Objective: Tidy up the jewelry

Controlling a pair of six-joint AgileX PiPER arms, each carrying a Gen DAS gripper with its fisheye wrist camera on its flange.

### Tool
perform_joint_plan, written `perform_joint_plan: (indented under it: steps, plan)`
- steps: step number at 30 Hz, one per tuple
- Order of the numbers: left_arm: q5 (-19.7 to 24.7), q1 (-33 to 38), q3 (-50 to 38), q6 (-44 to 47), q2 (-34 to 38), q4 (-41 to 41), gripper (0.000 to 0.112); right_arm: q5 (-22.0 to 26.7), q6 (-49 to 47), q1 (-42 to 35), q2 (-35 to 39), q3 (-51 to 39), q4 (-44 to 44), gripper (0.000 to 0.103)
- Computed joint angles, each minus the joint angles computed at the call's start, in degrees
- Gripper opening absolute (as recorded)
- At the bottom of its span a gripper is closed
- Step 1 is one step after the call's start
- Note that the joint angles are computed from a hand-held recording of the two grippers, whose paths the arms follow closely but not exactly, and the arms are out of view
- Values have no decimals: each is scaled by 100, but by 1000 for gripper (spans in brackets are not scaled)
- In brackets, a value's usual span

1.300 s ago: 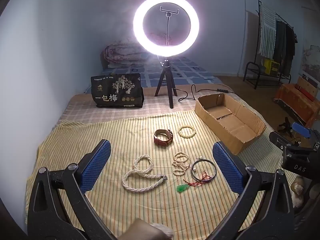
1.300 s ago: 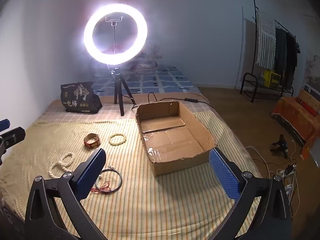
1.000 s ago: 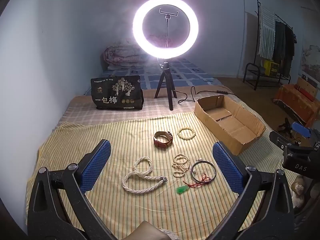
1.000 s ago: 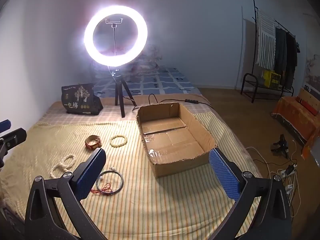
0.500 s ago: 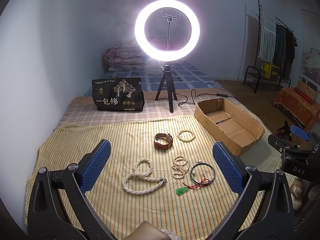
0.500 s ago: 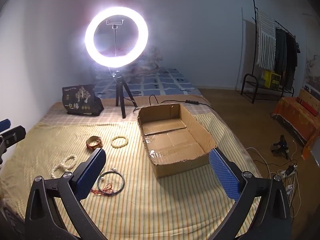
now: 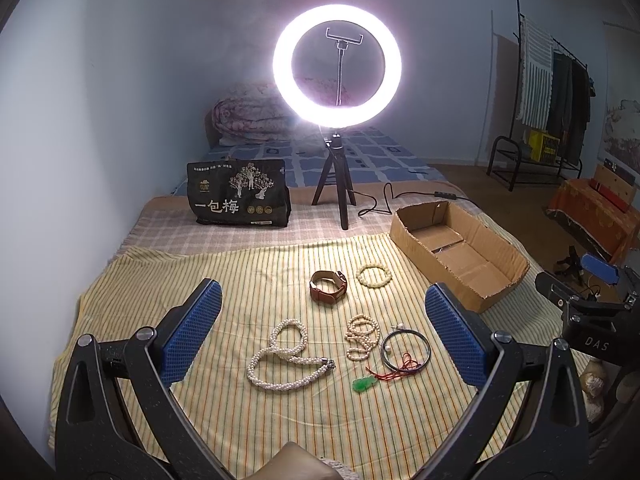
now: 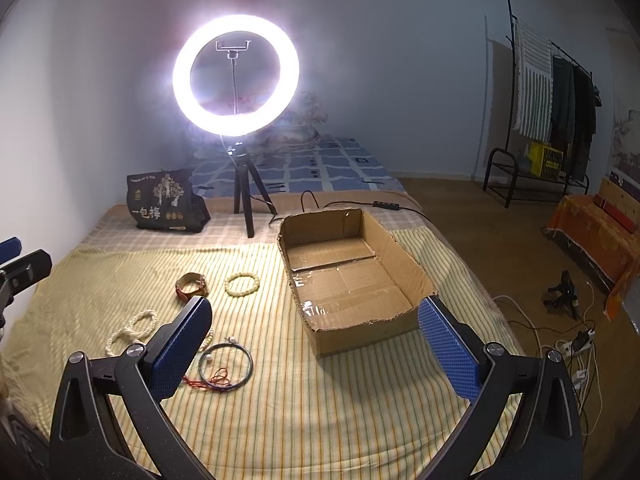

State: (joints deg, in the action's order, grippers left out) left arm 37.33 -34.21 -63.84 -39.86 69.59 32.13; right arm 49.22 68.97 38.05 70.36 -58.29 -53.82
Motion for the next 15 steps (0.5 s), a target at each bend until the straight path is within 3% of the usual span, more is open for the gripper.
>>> perform_joint_plan:
  steps: [15]
  plan:
    - [12, 42, -24, 55, -39, -47, 103, 51, 14, 71, -3, -9, -22, 102]
